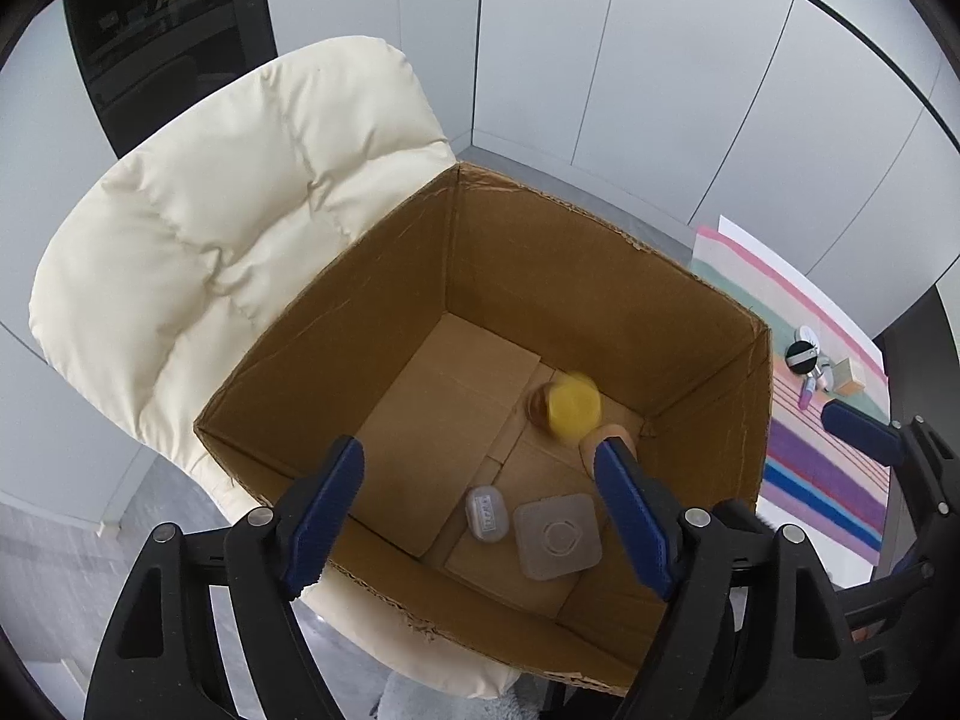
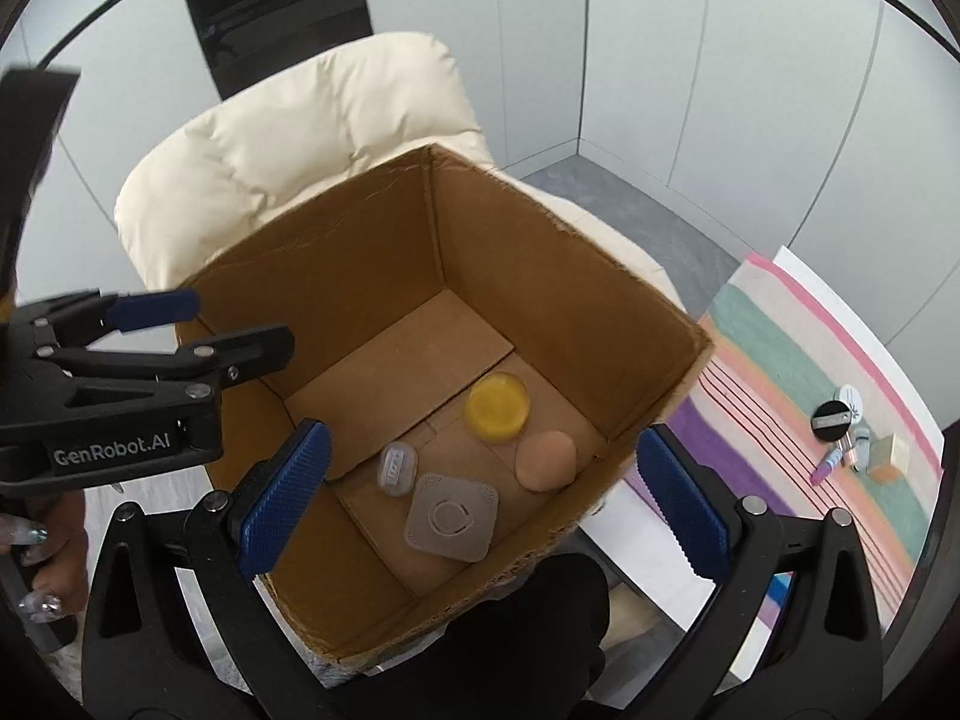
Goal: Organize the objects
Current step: 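Open the right tool to drop the can while the left tool releases the oval case, then move both open tools from the box back over the striped cloth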
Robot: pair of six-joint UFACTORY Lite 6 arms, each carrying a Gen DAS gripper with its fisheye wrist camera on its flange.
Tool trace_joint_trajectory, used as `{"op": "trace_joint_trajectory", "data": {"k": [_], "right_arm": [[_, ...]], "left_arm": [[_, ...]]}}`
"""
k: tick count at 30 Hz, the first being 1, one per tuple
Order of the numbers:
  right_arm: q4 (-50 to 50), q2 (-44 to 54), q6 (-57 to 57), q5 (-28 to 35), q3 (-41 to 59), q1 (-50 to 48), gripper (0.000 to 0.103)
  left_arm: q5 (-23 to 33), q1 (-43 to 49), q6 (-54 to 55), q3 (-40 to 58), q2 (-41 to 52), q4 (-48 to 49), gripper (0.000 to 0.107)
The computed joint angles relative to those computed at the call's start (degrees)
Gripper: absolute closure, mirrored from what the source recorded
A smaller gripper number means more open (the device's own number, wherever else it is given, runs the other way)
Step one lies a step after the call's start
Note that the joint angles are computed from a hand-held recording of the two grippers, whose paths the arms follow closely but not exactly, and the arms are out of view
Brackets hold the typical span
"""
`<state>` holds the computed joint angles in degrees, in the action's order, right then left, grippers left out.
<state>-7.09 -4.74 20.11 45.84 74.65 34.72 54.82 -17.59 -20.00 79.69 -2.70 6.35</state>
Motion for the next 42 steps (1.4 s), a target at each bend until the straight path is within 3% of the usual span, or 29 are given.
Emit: {"op": "trace_joint_trajectory", "data": {"k": [16,42], "right_arm": [[-1.46,-4.17,2.40,4.70,1.00,0.62,0.000],[-4.01,-23.76,10.26,14.88,-7.49,6.02,0.000]], "left_arm": [[0.60,-5.46,-3.63,-2.71,-5.18,4.35,0.026],[7.58,-17.00,-15.52,-10.53,-19.24,12.31,0.026]]}}
